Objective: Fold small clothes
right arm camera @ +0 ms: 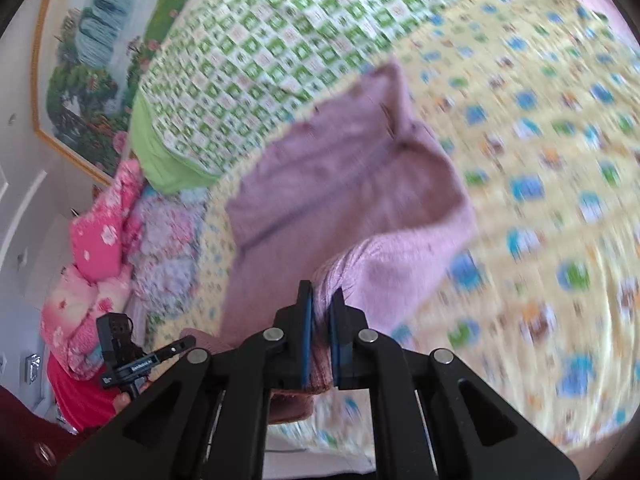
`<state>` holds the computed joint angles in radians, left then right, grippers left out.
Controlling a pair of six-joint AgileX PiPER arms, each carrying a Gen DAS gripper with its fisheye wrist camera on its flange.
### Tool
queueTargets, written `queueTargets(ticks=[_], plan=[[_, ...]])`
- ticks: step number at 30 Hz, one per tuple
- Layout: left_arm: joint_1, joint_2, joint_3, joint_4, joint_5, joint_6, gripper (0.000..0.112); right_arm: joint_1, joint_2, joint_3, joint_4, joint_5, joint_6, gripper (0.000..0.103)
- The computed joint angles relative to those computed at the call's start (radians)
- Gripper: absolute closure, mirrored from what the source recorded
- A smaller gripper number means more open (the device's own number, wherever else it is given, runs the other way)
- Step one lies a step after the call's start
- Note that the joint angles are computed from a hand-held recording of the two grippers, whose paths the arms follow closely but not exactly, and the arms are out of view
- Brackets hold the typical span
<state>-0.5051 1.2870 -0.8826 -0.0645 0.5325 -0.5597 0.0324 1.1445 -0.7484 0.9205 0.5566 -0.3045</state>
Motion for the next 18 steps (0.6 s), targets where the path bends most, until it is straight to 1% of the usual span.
queueTargets(ticks=[3, 6, 9, 11, 12, 14, 17, 18], plan=[[0.088, 0.073, -0.105, -0.047, -0.001, 0.105, 0.107, -0.018, 0.125, -0.129, 0.085, -0.017, -0.091, 0.095], [0.166, 0.169, -0.227, -0.091, 0.005, 0.177, 0.107, -0.032, 0.246, -0.267, 0.1, -0.015, -0.121, 0.095], [0.236, 0.281, -0.382, -0.092, 0.026, 0.203, 0.107, -0.048, 0.402, -0.439, 0.099, -0.005, -0.122, 0.095], [0.278, 0.361, -0.486, -0.103, 0.046, 0.218, 0.107, -0.049, 0.505, -0.558, 0.06, 0.002, -0.082, 0.095], [0.294, 0.391, -0.524, -0.108, 0.055, 0.224, 0.107, -0.059, 0.555, -0.617, 0.057, 0.019, -0.075, 0.095], [0.338, 0.485, -0.648, -0.127, 0.088, 0.245, 0.107, -0.067, 0.644, -0.723, 0.041, 0.038, -0.043, 0.095], [0.379, 0.604, -0.806, -0.128, 0.134, 0.253, 0.107, -0.071, 0.794, -0.92, -0.025, 0.076, 0.048, 0.095], [0.395, 0.664, -0.888, -0.126, 0.16, 0.257, 0.107, -0.072, 0.857, -1.014, -0.068, 0.097, 0.101, 0.095]])
